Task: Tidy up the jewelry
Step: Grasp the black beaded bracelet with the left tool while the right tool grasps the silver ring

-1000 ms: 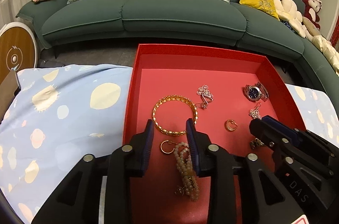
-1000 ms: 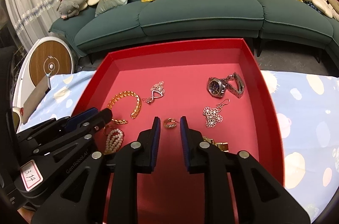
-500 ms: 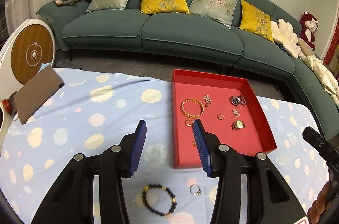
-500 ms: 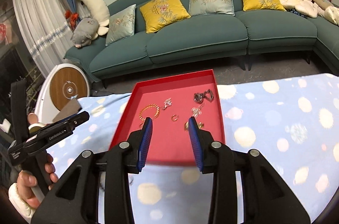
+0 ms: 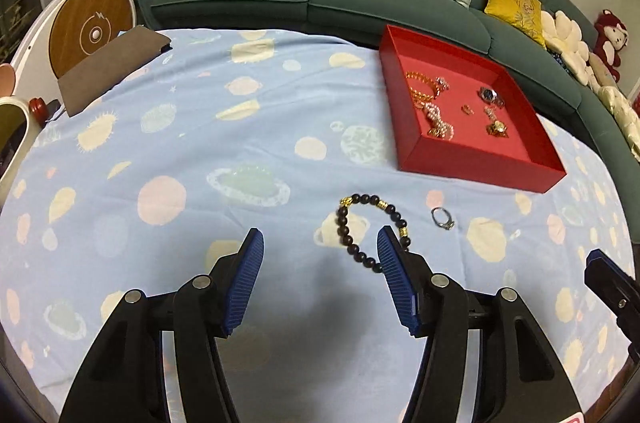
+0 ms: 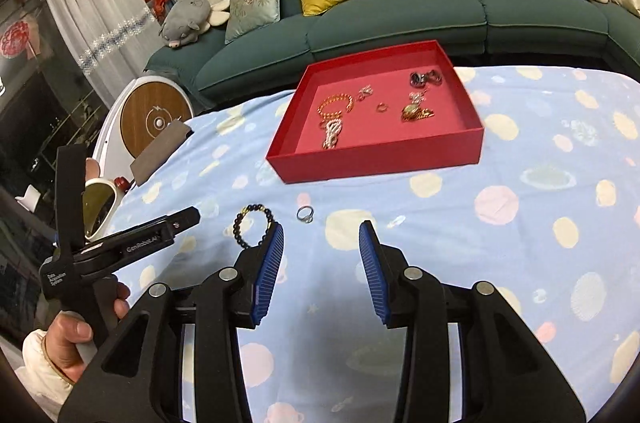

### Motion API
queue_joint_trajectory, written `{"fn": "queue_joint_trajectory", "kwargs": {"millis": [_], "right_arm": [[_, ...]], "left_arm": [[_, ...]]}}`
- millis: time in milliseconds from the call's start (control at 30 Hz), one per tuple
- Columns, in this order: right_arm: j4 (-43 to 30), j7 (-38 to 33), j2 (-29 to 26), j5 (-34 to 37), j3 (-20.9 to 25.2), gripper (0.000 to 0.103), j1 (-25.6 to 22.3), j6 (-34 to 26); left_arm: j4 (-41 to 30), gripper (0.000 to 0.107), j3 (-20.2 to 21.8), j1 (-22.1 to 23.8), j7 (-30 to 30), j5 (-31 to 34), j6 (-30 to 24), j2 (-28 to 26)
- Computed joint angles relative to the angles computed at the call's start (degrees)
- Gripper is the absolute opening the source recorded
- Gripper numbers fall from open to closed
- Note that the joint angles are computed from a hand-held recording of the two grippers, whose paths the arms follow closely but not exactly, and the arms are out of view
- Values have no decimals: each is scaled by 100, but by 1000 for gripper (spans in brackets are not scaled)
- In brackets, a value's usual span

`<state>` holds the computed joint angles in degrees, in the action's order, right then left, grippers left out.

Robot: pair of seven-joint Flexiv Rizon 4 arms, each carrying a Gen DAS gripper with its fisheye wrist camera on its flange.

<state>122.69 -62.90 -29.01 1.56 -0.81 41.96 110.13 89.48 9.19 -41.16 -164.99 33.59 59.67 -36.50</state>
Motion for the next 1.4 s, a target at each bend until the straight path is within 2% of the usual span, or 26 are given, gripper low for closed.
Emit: {"fn": "queue_joint_trajectory", "kwargs": {"millis": [67,133,533,667,767,833,867,1200,1400], "right_arm": [[-16,-184,-44,168,-587,38,649,-88],[6,-304,-98,254,-853,38,985,-99],[-319,-238,-445,-66,-723,38,872,-415],[-510,-145,-603,-206,-752,38,831,-519],[-629,-56,-714,-301,-759,38,789,-589],[-664,5,-747,-378,-656,38,671,-624],[-672,30,-755,-412,-639,38,646,-637],[-1074,-45,-1076,-816,-721,38,610,-729],[-1488,-18,-1365,-1097,-392,38,250,-994]], "left_arm": [[-16,58,-117,117,147,-107,110,-129],[-38,65,-176,199,256,-274,222,-246],[-595,64,0,108,660,-687,-119,-794],[-821,50,144,-41,674,-553,-376,-883],[-824,32,120,-10,693,-524,-326,-877],[-833,11,114,3,733,-505,-304,-883],[-821,6,100,20,757,-504,-261,-882],[-465,5,173,11,655,-553,226,-607],[-274,5,226,-5,586,-465,361,-433]]}}
